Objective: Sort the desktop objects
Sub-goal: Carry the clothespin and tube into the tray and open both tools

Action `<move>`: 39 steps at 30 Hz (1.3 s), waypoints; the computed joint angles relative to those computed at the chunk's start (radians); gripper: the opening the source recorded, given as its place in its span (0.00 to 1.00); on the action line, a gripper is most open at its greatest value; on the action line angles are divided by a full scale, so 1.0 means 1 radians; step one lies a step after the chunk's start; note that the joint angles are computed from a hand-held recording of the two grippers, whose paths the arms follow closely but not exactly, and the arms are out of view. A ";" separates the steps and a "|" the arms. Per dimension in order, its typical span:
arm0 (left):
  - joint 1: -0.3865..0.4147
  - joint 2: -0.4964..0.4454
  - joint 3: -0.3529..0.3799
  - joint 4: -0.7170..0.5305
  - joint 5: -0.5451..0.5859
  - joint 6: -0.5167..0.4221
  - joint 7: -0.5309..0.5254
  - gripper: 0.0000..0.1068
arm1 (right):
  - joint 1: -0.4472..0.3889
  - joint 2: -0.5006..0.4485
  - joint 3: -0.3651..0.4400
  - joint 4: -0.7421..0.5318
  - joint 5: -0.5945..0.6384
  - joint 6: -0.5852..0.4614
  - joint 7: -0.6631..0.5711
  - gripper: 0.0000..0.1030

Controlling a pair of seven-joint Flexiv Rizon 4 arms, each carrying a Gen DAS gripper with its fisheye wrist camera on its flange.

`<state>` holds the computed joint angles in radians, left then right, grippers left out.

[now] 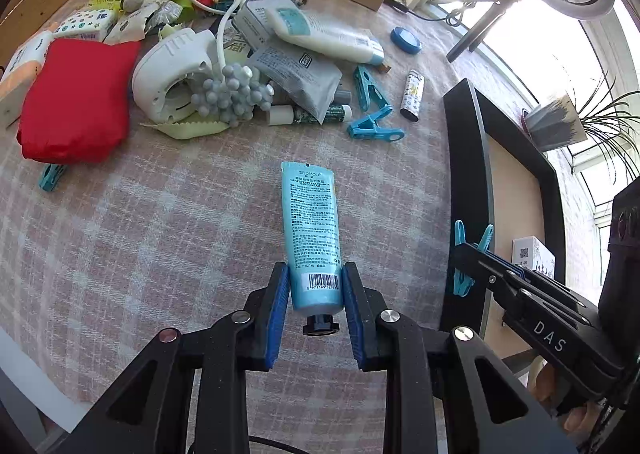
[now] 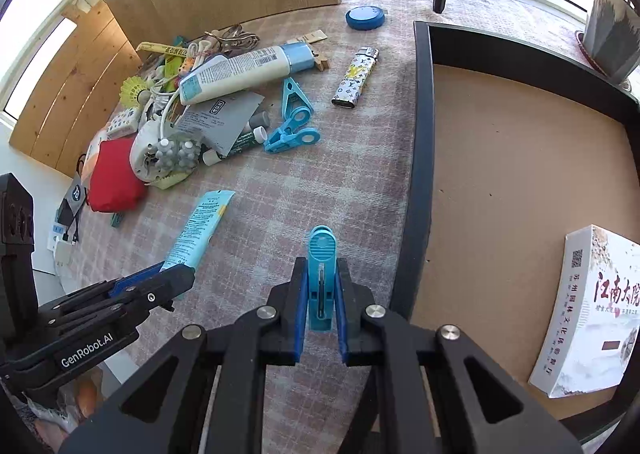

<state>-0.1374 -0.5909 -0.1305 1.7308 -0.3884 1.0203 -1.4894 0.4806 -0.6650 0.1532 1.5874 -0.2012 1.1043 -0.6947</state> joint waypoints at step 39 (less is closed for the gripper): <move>-0.263 -0.277 -0.023 -0.649 0.146 -0.183 0.006 0.58 | -0.167 0.260 -0.129 0.305 -0.233 0.103 0.226 0.32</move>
<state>-0.4001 -0.8683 -0.1530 1.0818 -0.2429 0.8374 -1.4835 0.3138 -0.4048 0.0238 1.8925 -0.4337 1.2075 -0.4687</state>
